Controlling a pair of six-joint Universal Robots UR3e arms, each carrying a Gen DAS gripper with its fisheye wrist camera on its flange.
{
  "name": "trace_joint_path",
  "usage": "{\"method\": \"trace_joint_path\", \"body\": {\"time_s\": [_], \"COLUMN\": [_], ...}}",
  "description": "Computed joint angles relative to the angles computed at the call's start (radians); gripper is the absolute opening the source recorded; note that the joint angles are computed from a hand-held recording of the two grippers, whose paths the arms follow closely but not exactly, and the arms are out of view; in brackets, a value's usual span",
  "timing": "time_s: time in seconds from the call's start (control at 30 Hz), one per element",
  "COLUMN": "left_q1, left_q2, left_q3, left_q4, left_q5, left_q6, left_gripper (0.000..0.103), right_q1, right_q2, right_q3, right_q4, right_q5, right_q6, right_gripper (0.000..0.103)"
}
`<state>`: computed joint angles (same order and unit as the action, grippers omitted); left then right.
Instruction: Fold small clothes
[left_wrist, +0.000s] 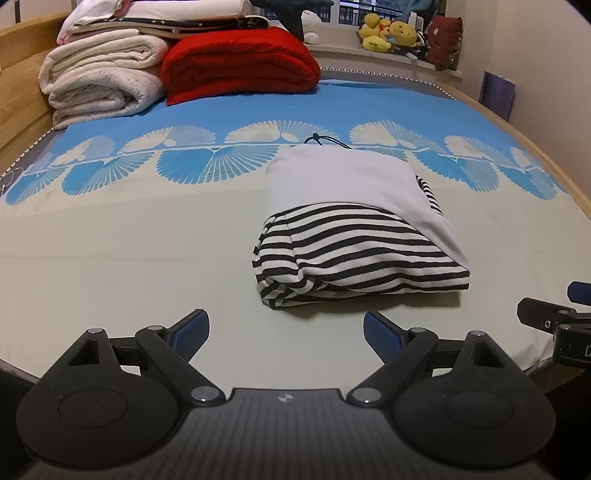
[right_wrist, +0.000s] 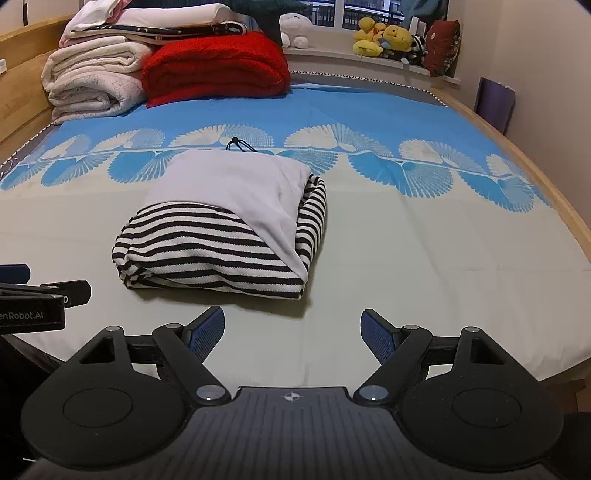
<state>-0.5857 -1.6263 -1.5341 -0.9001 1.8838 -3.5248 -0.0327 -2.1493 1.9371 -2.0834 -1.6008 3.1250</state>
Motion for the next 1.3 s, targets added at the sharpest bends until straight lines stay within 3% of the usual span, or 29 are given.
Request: {"method": "trace_joint_path", "body": {"time_s": [1.3], "left_q1": [-0.007], "left_q2": [-0.005], "left_q3": [0.008], "left_q4": [0.017], "left_q5": [-0.019], "left_q6": [-0.003], "left_gripper": [0.094], "right_q1": [0.034], "right_q2": [0.024], "right_q3": [-0.01], "right_q4": [-0.004], "right_q5": [-0.026], "right_q6": [0.009], "right_gripper": [0.082]}}
